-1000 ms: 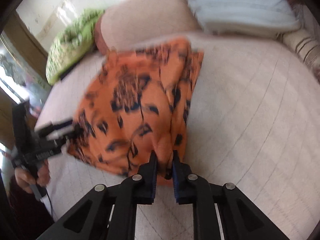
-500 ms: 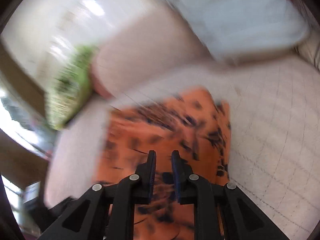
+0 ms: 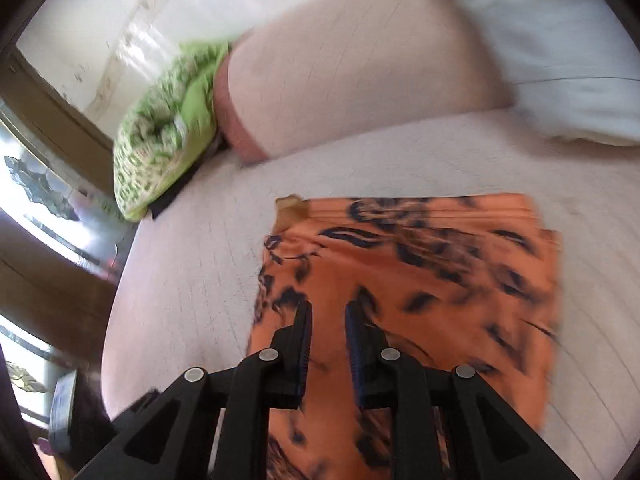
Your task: Fold small clothes
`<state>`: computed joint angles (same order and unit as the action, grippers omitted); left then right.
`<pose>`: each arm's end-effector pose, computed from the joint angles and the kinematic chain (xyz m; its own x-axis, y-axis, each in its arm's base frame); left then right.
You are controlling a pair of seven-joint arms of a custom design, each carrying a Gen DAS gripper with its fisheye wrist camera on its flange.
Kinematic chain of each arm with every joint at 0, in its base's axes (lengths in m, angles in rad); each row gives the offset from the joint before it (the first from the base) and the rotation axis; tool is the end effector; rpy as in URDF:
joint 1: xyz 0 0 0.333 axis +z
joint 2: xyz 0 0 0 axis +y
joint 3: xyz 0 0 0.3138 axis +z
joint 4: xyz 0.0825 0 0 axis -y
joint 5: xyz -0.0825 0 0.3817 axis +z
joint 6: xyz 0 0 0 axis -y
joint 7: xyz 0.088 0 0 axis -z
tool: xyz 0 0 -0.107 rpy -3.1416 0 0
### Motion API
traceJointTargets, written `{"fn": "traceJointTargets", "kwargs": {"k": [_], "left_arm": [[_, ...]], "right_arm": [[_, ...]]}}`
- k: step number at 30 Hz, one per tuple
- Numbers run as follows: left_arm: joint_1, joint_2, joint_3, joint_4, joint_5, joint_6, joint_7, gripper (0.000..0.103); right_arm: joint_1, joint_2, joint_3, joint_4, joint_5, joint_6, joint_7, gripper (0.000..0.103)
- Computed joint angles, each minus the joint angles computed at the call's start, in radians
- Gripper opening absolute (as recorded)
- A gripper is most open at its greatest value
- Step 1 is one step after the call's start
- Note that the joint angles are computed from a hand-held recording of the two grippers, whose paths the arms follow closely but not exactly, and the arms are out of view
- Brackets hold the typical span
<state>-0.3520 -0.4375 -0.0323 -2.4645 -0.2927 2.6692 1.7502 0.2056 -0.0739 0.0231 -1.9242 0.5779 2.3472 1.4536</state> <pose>0.4244 -0.1637 0.5240 -0.3821 -0.9134 0.1405 -0.7647 0.2271 -0.6030 0.5608 0.1392 0.5762 0.1496 -0.8661 -0.4770 -0.9009 0.0794 -0.4267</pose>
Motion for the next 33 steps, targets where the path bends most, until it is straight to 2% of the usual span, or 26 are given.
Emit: {"fn": "traceJointTargets", "kwargs": {"k": [2,3,4,5,8,9,12,14,17,20,22,24,28,33], "left_arm": [[0.022,0.03,-0.015,0.019,0.034,-0.053,-0.021,0.081],[0.014,0.044,-0.004,0.031,0.016,-0.081,-0.007,0.082],[0.011,0.048,0.001,0.038,-0.001,-0.097,0.006,0.082],[0.012,0.051,0.004,0.044,-0.014,-0.109,0.021,0.082],[0.022,0.048,-0.001,0.05,-0.028,-0.121,0.063,0.082],[0.026,0.054,-0.004,0.056,-0.031,-0.122,0.066,0.082],[0.041,0.046,-0.008,0.062,-0.042,-0.119,0.068,0.082],[0.048,0.028,-0.007,0.051,-0.048,-0.1,0.07,0.082],[0.068,0.013,-0.01,0.047,-0.03,-0.099,0.039,0.082],[0.083,0.037,-0.011,0.059,0.0,-0.124,0.01,0.082],[0.084,0.044,-0.002,0.063,-0.009,-0.135,0.016,0.082],[0.071,0.045,0.021,0.073,-0.051,-0.157,0.058,0.082],[0.089,0.043,0.016,0.072,-0.06,-0.137,0.088,0.082],[0.114,0.021,0.024,0.053,-0.068,-0.101,0.062,0.082]], "right_arm": [[0.002,0.1,0.012,0.094,-0.123,-0.024,0.091,0.02],[0.014,0.151,0.006,0.135,-0.192,-0.013,0.137,0.018],[-0.01,0.195,0.027,0.171,-0.192,-0.002,0.153,0.018],[-0.001,0.205,0.014,0.175,-0.152,0.025,0.148,0.018],[0.007,0.185,0.012,0.152,-0.169,0.129,0.212,0.018],[0.0,0.166,0.021,0.132,-0.105,0.162,0.17,0.02],[-0.008,0.123,0.039,0.124,0.061,0.122,0.006,0.019],[0.006,0.112,0.044,0.136,0.086,0.079,-0.044,0.019],[0.032,0.153,0.05,0.187,0.025,0.02,-0.01,0.019],[0.076,0.249,0.034,0.255,-0.157,-0.019,0.129,0.019],[0.053,0.278,0.054,0.253,-0.092,0.004,0.121,0.018],[0.036,0.251,0.06,0.221,-0.008,0.042,0.115,0.018],[0.02,0.115,0.052,0.076,0.087,0.11,0.044,0.018],[0.009,-0.139,0.0,-0.16,0.138,0.101,-0.038,0.018]]}}
